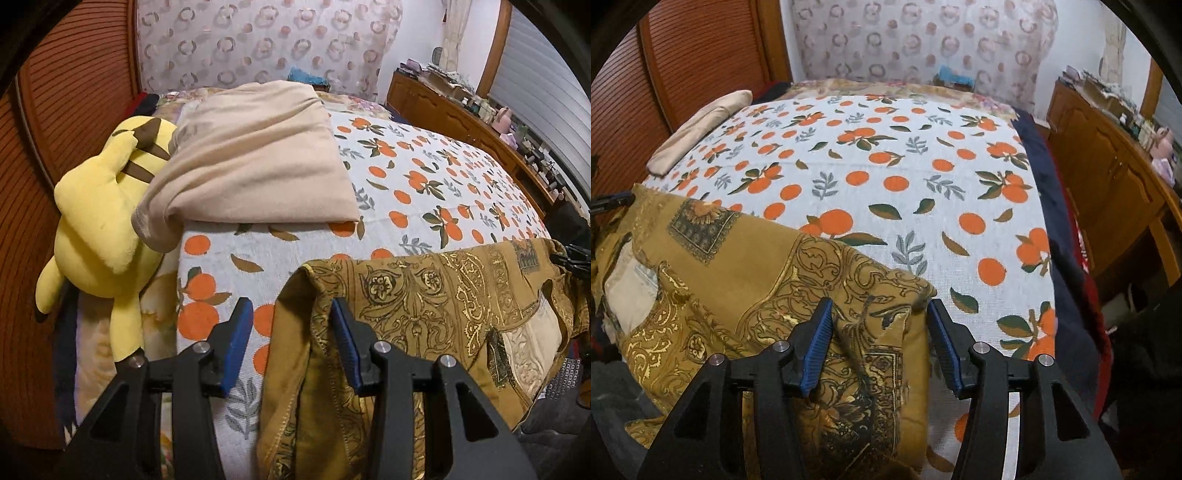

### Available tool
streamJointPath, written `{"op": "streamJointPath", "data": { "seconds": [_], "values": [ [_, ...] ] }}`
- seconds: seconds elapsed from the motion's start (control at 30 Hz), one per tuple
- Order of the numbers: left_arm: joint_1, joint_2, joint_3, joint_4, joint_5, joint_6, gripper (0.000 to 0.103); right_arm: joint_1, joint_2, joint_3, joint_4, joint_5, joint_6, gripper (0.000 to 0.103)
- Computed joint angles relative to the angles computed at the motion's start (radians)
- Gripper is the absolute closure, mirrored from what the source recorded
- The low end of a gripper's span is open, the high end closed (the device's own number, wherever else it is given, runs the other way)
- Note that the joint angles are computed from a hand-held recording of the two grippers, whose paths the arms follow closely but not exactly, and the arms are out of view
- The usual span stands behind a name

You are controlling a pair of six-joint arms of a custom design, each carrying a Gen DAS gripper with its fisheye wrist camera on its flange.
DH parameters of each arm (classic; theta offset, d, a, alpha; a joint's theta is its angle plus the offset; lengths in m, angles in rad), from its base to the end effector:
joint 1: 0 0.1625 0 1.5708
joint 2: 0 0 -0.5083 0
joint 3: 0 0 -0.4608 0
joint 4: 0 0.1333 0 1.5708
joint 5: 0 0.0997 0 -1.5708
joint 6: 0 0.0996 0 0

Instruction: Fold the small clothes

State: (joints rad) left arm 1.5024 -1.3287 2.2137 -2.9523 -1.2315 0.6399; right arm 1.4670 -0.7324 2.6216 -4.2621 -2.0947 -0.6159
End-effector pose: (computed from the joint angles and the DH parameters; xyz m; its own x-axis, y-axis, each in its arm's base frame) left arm 0.1287 -0.5562 0.2643 -0.7275 0.4486 -0.5192 0.6164 0.7596 -0.2074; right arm 0.0452 -0.3717 0.0765 -0.7142 -0.0343 0.6991 -0.4172 0.8229 -0.3858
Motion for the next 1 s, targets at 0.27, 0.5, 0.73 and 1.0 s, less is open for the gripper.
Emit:
{"op": "streamJointPath", "data": {
  "seconds": [0.27, 0.5, 0.73, 1.0],
  "values": [
    [0.002, 0.003, -0.017, 0.041, -0.019, -0.013, 0.06, -0.005, -0.002, 0.0, 0.004, 0.012, 0.0, 0.05],
    [-0.005, 0.004, -0.014, 0.061, -0.038, 0.011, 0.06, 0.002, -0.006, 0.001, 0.021, 0.017, -0.017, 0.064],
    [-0.015, -0.022, 0.014, 0.017, -0.056, 0.044, 0.102, 0.01, 0.023, 0.015, -0.023, 0.056, -0.008, 0.094],
    [-0.057, -0.145, 0.067, 0.004, -0.181, 0.047, 0.103, 0.099, 0.006, 0.087, -0.208, 0.123, 0.009, 0.097]
  ]
}}
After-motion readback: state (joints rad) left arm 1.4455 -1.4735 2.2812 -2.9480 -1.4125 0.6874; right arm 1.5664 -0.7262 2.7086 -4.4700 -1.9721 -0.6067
